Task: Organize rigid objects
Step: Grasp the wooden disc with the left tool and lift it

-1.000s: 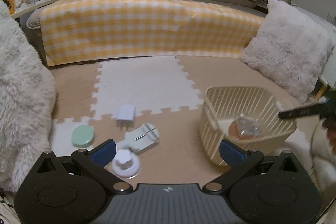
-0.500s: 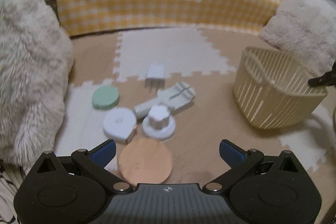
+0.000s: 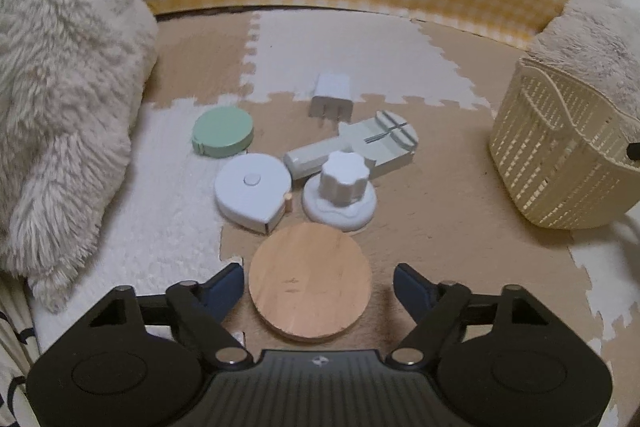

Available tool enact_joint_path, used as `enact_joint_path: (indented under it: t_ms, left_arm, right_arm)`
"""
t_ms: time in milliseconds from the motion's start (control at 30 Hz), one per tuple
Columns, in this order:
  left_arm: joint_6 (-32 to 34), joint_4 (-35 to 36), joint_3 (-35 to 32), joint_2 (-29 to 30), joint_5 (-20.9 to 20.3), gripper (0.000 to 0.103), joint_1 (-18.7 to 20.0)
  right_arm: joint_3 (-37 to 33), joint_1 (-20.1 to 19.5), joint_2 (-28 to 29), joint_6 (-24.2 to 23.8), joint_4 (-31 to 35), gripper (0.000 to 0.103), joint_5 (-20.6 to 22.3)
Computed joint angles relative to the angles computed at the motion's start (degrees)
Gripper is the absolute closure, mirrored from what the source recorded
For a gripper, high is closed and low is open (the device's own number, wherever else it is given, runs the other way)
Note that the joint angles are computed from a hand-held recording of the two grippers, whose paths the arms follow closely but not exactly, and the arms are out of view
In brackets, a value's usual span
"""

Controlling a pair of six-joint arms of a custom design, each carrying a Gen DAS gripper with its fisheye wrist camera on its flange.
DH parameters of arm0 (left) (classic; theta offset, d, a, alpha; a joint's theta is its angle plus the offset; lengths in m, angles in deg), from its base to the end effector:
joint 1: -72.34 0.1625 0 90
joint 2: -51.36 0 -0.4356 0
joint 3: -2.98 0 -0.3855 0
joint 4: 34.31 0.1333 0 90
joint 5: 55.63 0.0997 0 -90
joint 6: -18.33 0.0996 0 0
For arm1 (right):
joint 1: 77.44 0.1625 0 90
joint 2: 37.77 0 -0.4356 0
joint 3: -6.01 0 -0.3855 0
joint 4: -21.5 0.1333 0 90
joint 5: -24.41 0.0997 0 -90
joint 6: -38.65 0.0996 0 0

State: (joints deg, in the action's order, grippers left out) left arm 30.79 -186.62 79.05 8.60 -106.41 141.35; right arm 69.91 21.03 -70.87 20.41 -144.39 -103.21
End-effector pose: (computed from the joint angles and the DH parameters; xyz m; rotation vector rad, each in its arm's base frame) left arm -0.0913 -0.7860 0.2274 0.4815 2.3750 -0.6863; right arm 0.1928 -0.8027 0.2179 0.2138 -2.3021 0.8805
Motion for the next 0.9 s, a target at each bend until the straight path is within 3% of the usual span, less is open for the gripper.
enact_joint_path:
  t_ms: [300, 700, 900]
  left_arm:
    - [0.84, -0.02, -0.71, 1.01, 1.68, 0.034, 0.06]
    - [1.79, -2.33, 0.77, 0.16, -0.31, 0.035, -0.27]
    - [1.46, -3.91, 2.42, -0.96, -2.89, 0.035, -1.00]
  right_arm:
    - [0.77, -0.35, -0.78, 1.96, 0.27, 0.096, 1.46]
    - [1.01, -0.49, -0.97, 4.46, -3.37, 0.087, 2.19]
    - [1.67, -0.68, -1.45, 4.60, -3.73, 0.098, 4.07]
